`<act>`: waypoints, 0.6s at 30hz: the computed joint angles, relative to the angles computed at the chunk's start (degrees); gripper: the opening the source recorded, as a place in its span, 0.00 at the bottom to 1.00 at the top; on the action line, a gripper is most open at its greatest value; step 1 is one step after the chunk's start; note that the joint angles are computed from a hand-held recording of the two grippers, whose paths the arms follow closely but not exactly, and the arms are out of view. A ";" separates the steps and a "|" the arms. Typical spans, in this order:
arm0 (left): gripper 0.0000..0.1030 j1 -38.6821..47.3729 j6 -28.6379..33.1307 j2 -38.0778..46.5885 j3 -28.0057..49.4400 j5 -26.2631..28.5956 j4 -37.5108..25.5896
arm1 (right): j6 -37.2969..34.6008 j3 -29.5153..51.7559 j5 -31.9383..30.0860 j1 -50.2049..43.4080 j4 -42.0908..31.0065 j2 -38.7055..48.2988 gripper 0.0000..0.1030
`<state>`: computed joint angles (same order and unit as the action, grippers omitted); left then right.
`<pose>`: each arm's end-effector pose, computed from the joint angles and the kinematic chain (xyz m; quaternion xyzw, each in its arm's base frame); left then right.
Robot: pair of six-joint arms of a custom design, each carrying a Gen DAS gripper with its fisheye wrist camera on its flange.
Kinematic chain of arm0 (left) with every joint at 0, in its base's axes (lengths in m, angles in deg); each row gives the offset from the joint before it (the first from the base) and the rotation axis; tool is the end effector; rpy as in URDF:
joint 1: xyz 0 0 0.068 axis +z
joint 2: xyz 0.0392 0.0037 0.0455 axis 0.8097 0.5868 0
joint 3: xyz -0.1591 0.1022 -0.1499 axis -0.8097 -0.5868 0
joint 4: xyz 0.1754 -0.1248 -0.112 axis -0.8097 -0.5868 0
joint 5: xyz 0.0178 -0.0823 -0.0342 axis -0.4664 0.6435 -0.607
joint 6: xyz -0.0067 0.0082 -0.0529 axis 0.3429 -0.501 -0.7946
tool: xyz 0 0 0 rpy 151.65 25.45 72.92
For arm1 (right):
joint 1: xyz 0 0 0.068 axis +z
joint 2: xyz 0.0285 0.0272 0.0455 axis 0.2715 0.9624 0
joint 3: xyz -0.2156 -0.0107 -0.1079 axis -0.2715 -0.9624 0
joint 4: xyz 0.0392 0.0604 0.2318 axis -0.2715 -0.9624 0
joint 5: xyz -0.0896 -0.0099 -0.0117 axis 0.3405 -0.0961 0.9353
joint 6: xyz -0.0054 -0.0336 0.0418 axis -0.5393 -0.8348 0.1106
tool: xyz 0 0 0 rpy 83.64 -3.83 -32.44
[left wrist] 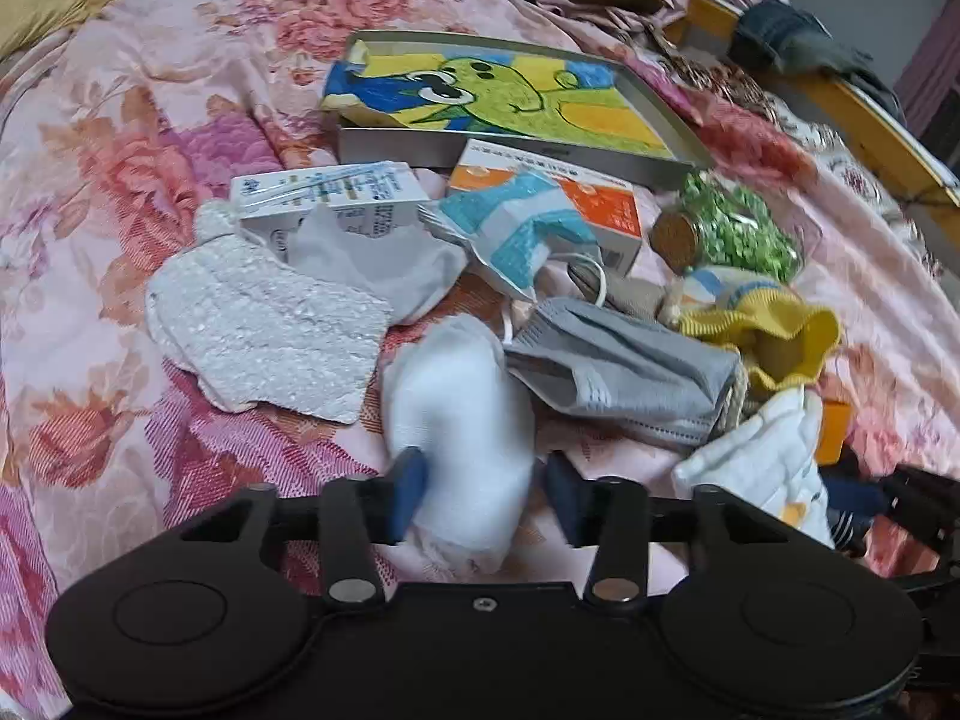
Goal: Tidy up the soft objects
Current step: 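Grasp the white cloth with the left tool while the right tool grasps the white gauze cloth, then lift both cloths and carry them over the painted tray with both tools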
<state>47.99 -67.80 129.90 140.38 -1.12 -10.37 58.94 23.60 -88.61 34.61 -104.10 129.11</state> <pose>0.3039 -0.0323 0.1848 -0.1287 0.9382 -0.0755 0.3123 0.3298 0.1235 0.1746 -0.2600 0.8949 0.1703 0.3203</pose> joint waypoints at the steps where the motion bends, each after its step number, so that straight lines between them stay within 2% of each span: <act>1: 0.35 -0.07 -0.58 -0.42 -0.29 -0.33 -0.04 | 0.10 -0.31 -0.39 -0.16 0.08 -0.15 0.57; 5: 0.20 -0.39 -1.67 -2.58 -2.06 0.90 0.54 | 0.04 -0.96 -1.51 -0.32 0.21 -0.55 0.46; 10: 0.12 -2.42 -1.12 -4.00 -3.38 0.49 1.38 | -0.02 -2.88 -2.84 -0.53 1.99 -1.46 0.27; 13: 0.08 -3.17 -0.83 -5.04 -4.22 1.28 1.85 | 0.33 -4.57 -4.64 -1.14 3.31 -2.83 0.23; 18: 0.07 -4.69 -1.30 -7.96 -6.55 3.40 2.65 | 1.43 -6.68 -9.24 -2.78 3.96 -5.34 0.22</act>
